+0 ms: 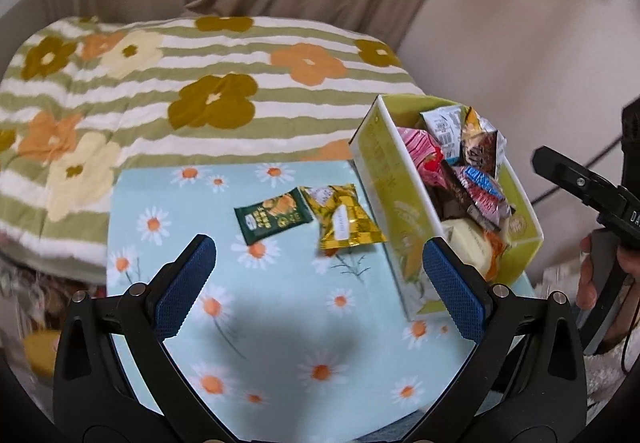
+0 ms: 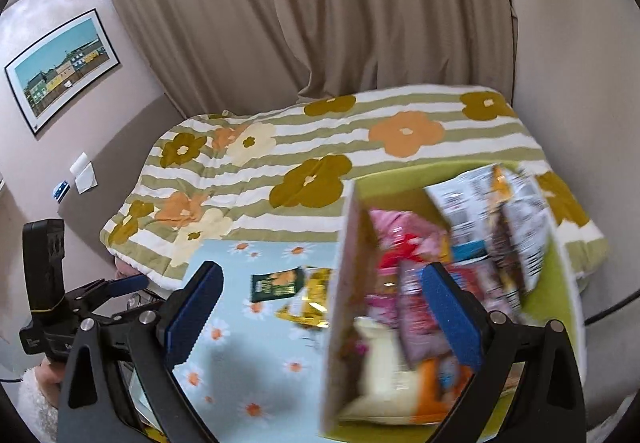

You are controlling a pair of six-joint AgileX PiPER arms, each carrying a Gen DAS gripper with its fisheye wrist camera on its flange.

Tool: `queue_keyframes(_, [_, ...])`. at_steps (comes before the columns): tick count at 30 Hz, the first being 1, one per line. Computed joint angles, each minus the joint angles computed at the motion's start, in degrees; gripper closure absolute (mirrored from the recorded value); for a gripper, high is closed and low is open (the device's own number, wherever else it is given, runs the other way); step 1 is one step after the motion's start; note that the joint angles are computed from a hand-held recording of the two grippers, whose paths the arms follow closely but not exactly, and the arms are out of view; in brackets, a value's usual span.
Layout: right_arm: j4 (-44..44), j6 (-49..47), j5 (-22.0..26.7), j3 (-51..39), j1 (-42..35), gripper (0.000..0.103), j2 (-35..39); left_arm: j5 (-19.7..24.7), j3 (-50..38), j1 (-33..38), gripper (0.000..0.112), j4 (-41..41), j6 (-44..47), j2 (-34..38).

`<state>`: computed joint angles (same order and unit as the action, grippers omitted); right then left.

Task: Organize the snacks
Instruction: 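Move both tools back over the two snacks left on the sheet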

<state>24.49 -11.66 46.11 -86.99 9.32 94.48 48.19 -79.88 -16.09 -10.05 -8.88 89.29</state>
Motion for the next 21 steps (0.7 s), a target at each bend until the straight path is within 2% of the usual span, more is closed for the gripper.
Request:
queue_keyframes(5, [-13.6,17.8,-4.1,-1.1,9.7,0.004,3.0,3.1,-2.2,8.5,0.01,-10.8,19.5,4.5])
queue_keyframes(8, [-19.5,26.3,-4.7,-2.0,13.5,0.005,5.5,6.2,-5.2,12.7,0.01,-16.4,29.8,9.0])
queue_keyframes(11, [-23.8,33.5,-4.4,-3.1,16.1,0.005,8.0,9.2,-9.6,14.8,0.01,-18.6,37.0,14.4])
queue_keyframes(14, [-26.1,37.1,-5.1,-3.6,17.8,0.005,10.6,13.2,-15.9,15.0,0.01,-18.5,42.4,21.4])
queue_keyframes(17, [-27.1,37.1,-3.9,-6.2,18.7,0.02,14.7,16.7,-22.5,14.1,0.012,-17.7,46.7,29.0])
queue_keyframes(21, [-27.0,36.5,-3.4,-8.2,19.1,0.026,18.5,18.9,-27.9,12.5,0.022,-16.3,50.9,35.2])
